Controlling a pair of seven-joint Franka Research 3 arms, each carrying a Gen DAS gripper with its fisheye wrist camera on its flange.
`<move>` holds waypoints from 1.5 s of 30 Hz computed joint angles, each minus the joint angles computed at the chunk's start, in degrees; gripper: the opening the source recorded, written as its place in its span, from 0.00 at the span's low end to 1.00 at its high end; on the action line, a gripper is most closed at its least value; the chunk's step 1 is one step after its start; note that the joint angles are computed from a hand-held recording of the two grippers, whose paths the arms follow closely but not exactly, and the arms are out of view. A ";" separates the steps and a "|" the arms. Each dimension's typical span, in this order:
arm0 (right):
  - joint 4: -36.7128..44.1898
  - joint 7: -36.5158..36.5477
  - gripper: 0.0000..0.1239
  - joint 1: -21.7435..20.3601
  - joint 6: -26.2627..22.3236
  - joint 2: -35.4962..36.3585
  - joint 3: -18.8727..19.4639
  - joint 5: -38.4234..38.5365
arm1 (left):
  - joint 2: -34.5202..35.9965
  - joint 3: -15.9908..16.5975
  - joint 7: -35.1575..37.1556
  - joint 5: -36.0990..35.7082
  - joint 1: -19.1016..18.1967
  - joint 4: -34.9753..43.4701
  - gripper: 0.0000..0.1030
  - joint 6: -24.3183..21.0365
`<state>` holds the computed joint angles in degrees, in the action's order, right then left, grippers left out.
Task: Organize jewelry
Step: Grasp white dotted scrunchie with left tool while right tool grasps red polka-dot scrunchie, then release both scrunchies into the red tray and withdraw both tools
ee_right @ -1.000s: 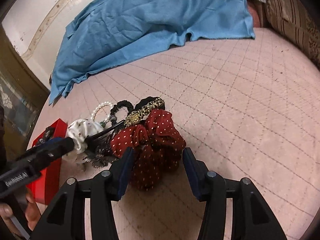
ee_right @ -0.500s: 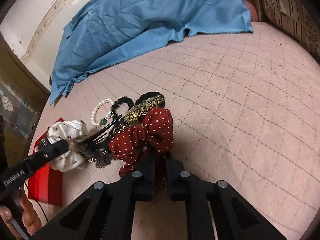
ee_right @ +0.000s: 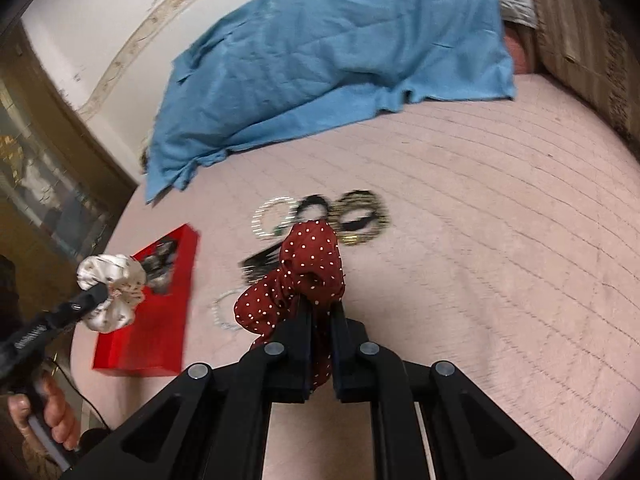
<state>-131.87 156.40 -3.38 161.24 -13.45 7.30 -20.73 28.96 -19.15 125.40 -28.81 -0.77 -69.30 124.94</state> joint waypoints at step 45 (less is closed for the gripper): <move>33.35 -25.51 0.13 20.94 -12.12 30.06 -8.66 15.32 | 6.49 1.58 -15.16 10.71 6.14 0.22 0.43 17.16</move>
